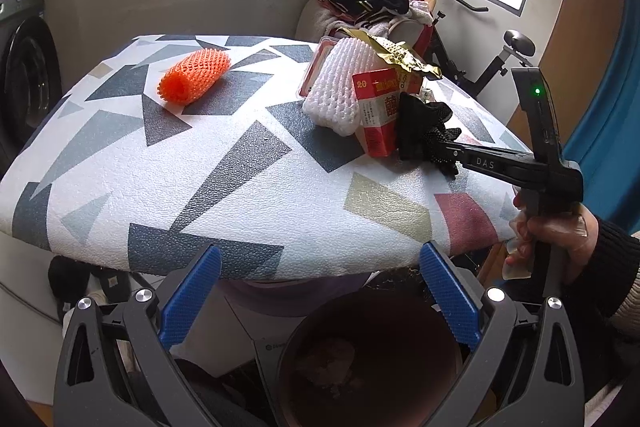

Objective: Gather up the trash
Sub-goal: 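Grasp the black dotted glove with the right gripper and lift it, then grasp the orange foam net with the left gripper while the right gripper holds the glove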

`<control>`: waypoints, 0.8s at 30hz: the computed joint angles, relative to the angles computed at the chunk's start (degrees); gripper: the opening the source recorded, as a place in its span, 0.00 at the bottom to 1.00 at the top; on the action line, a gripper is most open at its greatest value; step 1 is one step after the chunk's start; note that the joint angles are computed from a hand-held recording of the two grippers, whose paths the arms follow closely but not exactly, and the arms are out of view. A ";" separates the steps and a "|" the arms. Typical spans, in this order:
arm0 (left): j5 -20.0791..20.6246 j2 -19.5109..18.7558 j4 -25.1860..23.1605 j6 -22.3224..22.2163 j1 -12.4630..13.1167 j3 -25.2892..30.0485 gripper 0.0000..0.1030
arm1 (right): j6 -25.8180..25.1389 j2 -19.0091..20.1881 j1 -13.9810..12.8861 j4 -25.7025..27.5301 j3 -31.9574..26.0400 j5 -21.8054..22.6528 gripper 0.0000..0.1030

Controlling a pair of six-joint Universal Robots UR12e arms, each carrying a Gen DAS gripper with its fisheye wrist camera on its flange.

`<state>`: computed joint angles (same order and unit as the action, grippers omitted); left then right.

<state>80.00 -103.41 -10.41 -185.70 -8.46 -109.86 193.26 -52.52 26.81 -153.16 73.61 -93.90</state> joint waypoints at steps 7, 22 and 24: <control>0.01 0.02 0.76 -0.45 -0.03 -0.11 0.94 | 3.78 -3.97 -0.85 -8.63 5.04 -0.39 0.09; 2.65 -2.53 -1.79 -1.50 3.95 7.27 0.94 | 6.93 -7.73 -2.77 -12.07 8.69 -2.60 0.09; 2.87 -4.42 -3.22 -2.17 5.03 10.29 0.94 | 7.07 -7.53 -2.98 -12.25 8.77 -1.99 0.09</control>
<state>82.87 -107.83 -13.62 -187.87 -3.43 -99.57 200.33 -60.05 23.83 -165.41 82.38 -95.89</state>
